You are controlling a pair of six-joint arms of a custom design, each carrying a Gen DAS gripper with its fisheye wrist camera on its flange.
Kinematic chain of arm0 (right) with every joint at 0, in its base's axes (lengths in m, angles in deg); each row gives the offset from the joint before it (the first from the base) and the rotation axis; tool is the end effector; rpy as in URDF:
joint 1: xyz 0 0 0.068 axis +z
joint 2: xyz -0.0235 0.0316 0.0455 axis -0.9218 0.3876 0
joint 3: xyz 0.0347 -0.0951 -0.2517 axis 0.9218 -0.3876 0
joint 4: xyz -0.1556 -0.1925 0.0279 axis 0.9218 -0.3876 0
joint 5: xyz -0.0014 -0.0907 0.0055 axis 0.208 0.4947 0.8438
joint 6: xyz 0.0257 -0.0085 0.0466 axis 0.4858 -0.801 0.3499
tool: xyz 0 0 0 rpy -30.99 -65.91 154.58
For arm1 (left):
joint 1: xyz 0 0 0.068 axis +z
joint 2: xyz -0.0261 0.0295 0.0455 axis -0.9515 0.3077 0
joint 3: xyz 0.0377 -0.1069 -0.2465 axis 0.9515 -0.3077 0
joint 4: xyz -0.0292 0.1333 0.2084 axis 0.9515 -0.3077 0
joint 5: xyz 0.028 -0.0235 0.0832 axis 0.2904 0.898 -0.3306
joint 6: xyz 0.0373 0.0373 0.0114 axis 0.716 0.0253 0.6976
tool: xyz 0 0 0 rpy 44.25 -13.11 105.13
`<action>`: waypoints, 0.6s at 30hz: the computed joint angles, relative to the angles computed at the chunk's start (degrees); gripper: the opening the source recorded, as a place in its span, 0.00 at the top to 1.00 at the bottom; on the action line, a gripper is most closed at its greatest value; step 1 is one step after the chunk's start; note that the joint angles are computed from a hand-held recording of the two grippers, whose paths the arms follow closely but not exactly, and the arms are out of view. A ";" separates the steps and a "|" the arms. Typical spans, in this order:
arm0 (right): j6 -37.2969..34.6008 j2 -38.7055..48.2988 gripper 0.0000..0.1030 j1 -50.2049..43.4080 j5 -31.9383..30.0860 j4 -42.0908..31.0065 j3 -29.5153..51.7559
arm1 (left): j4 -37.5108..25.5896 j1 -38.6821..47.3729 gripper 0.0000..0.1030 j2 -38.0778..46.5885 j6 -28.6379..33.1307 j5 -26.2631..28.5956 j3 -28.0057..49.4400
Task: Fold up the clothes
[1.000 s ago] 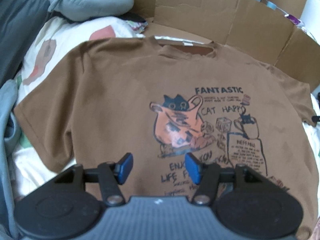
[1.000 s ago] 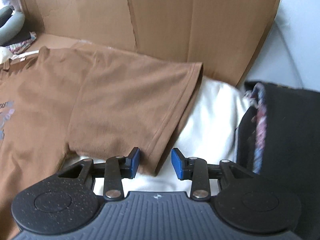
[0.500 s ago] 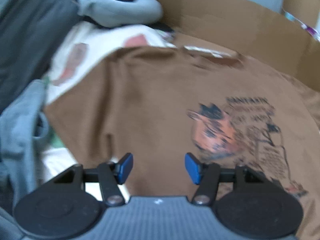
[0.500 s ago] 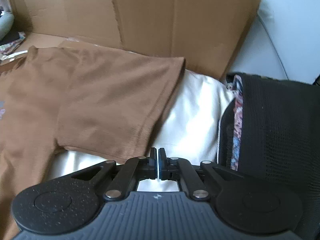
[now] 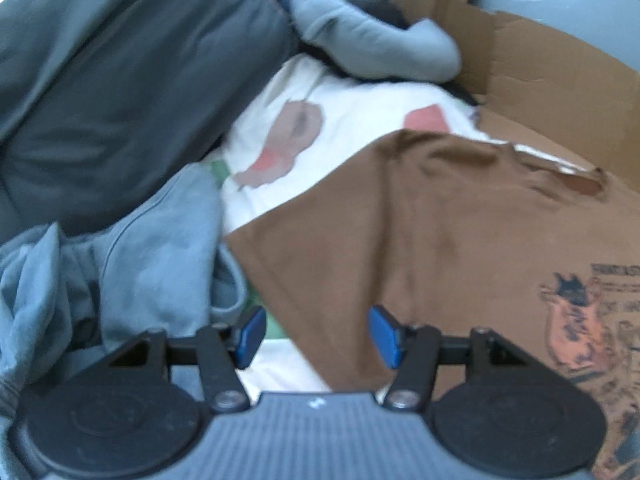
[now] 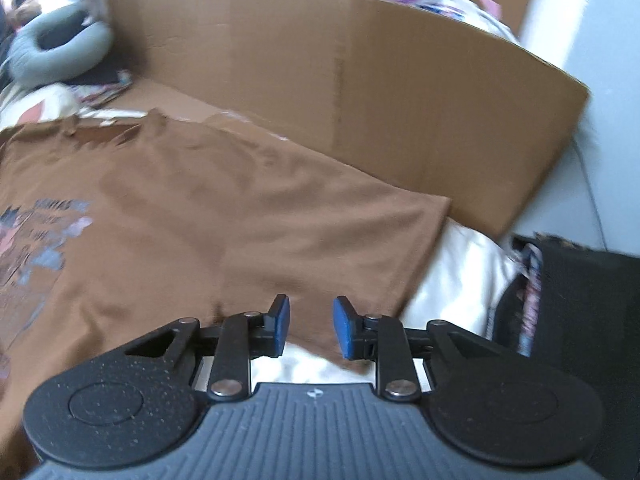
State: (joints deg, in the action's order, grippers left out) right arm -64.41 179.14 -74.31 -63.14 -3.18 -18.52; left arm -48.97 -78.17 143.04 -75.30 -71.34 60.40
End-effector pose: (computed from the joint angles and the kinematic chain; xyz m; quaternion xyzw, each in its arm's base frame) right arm 0.3716 -0.0378 0.1806 -0.1895 0.9238 0.0213 0.3321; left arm 0.2173 -0.0058 0.1825 -0.2506 0.9052 0.1569 0.3053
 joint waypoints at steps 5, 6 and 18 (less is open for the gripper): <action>-1.39 -0.63 0.69 2.40 -0.75 -0.21 -0.94 | 6.92 4.20 0.42 1.66 1.81 2.58 -3.72; -1.61 -0.79 0.69 2.76 -0.89 -0.21 -1.21 | 8.53 5.08 0.42 2.07 2.30 3.23 -4.38; -1.78 -0.65 0.69 6.37 -0.99 -0.30 -1.94 | 22.08 13.38 0.53 9.28 7.48 7.09 -5.85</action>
State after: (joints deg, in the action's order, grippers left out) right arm -66.19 178.49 -67.94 -64.14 -3.48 -20.46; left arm -26.89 -64.79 152.32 -67.81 -64.25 54.55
